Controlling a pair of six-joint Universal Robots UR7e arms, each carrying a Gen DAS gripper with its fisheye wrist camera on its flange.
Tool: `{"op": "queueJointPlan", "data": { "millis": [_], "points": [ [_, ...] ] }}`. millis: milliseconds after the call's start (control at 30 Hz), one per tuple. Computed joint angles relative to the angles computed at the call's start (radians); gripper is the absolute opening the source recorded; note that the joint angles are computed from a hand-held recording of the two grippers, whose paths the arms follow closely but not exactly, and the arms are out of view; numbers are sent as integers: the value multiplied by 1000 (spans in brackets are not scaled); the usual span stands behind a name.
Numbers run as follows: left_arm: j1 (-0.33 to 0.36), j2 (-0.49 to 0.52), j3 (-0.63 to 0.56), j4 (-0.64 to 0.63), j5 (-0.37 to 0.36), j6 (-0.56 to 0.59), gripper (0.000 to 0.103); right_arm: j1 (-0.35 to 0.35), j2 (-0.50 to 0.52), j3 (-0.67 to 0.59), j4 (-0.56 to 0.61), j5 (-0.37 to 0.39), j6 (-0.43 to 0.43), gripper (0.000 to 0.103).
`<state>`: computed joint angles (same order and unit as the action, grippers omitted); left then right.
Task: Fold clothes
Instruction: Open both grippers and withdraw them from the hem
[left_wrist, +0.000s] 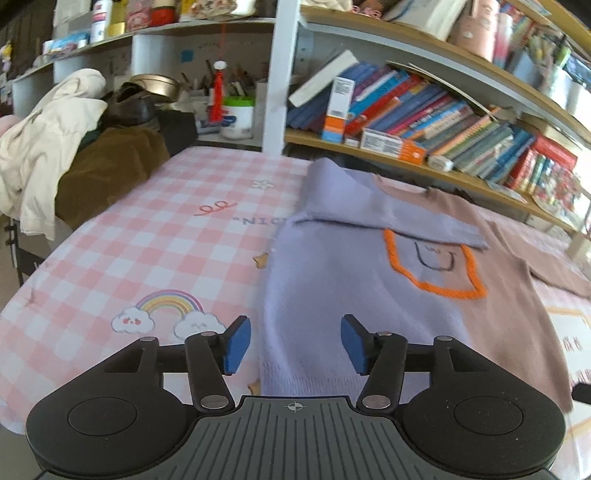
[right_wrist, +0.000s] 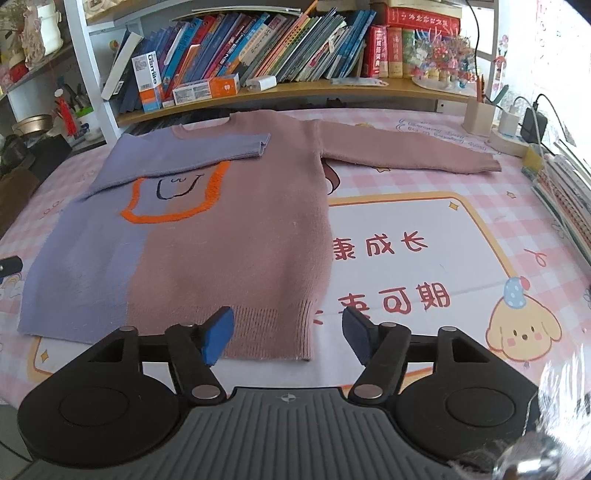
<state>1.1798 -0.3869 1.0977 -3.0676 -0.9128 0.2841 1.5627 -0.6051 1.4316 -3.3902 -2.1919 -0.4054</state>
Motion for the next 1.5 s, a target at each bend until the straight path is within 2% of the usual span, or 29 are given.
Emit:
{"op": "queueJointPlan", "data": {
  "millis": [100,167,233,300,400,467,833,1133,1500],
  "points": [
    [0,-27,52,-2,-15,-24,63,11,3,17,-26,-17,-3,64],
    [-2,-45,88,9,-15,-59,71,19,4,28,-40,-31,-7,67],
    [-3,-62,128,18,-11,-106,72,26,5,40,-53,-47,-11,70],
    [-2,-81,169,25,-30,-126,73,32,8,47,-68,-68,-13,77],
    [-1,-89,185,18,-53,-95,81,42,14,54,-86,-105,-13,86],
    [-2,-89,189,8,-57,-78,88,46,16,60,-100,-120,-16,86],
    [-15,-66,164,37,-31,-7,98,54,24,62,-135,-168,-9,93],
    [-25,-33,125,36,-27,21,98,39,22,40,-102,-153,-11,94],
    [-71,77,-7,70,78,-21,98,-27,-14,3,-10,-48,-31,94]
  ]
}}
